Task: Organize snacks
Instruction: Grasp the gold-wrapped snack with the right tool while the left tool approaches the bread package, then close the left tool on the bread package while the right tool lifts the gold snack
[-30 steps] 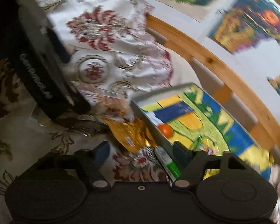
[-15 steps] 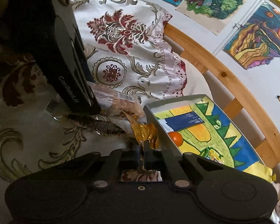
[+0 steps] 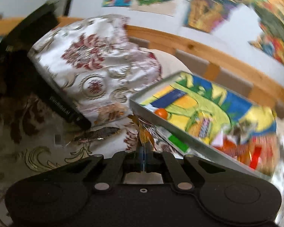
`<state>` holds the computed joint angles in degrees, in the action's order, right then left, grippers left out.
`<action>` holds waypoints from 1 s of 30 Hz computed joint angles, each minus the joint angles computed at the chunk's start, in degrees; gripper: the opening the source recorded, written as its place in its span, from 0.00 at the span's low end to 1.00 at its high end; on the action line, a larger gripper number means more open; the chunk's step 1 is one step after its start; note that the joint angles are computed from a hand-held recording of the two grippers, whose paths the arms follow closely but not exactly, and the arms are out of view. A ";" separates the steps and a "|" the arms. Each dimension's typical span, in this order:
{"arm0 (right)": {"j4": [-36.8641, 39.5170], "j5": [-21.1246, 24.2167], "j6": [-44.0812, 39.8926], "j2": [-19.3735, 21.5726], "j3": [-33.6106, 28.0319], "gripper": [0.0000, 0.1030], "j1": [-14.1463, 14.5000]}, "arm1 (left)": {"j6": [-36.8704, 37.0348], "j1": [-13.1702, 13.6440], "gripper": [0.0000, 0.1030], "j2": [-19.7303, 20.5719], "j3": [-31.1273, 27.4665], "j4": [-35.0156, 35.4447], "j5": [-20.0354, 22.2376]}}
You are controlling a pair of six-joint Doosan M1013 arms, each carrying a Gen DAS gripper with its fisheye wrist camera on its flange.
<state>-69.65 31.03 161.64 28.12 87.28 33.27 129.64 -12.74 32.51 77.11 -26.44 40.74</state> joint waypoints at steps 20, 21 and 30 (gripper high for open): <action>-3.24 0.90 -13.30 4.72 -3.59 0.15 0.13 | -3.18 -1.05 0.40 0.96 -1.46 2.76 -0.96; -4.46 0.89 -13.19 4.72 -3.40 0.14 0.22 | -3.38 -1.06 0.40 0.84 -1.34 2.89 -1.03; -16.34 2.61 -4.79 3.06 -0.37 0.12 0.83 | -2.68 -1.16 0.40 -0.64 0.09 1.11 -1.73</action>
<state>-85.99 33.65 156.85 31.18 86.91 34.10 126.96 -13.90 31.87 77.20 -25.32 39.01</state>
